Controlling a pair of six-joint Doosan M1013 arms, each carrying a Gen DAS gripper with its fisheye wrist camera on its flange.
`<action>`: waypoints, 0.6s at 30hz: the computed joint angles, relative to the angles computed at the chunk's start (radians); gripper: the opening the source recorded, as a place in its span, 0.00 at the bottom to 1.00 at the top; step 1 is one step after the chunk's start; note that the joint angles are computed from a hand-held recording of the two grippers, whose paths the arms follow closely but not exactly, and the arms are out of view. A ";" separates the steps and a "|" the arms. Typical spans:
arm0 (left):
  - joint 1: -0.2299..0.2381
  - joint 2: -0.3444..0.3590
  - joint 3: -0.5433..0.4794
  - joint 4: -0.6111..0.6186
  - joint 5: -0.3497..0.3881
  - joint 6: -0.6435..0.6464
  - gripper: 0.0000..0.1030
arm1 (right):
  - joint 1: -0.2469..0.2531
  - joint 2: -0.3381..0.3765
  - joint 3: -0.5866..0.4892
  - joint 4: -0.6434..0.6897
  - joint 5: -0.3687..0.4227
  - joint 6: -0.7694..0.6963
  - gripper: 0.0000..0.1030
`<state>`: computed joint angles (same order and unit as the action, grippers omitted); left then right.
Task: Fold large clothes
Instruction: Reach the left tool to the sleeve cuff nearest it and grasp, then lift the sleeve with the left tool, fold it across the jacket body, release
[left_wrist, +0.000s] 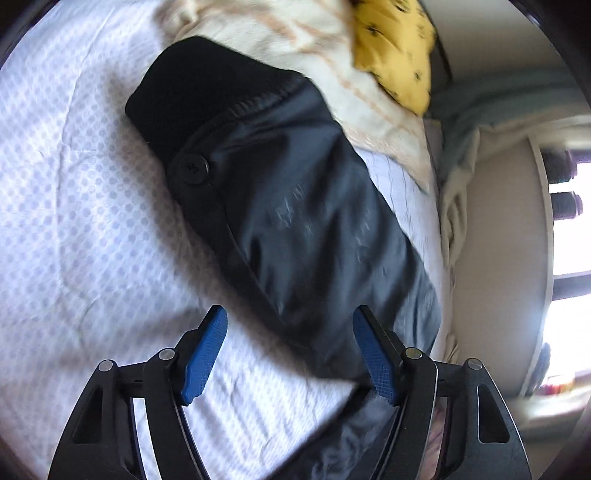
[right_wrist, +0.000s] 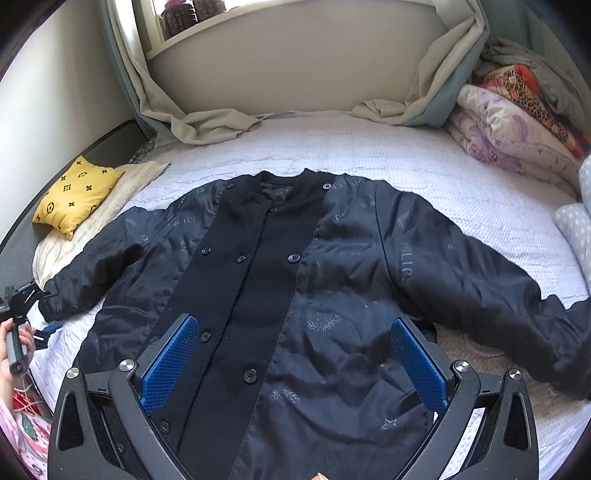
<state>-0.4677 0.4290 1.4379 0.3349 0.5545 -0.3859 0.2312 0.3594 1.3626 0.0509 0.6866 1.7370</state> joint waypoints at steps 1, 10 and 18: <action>0.004 0.003 0.005 0.023 -0.011 -0.045 0.72 | 0.000 0.002 -0.001 0.000 0.004 0.003 1.00; 0.014 0.034 -0.001 0.139 -0.019 -0.221 0.44 | 0.002 0.016 -0.013 -0.032 0.022 0.037 1.00; 0.006 0.036 -0.016 0.244 0.006 -0.256 0.15 | 0.003 0.028 -0.022 -0.058 0.037 0.064 1.00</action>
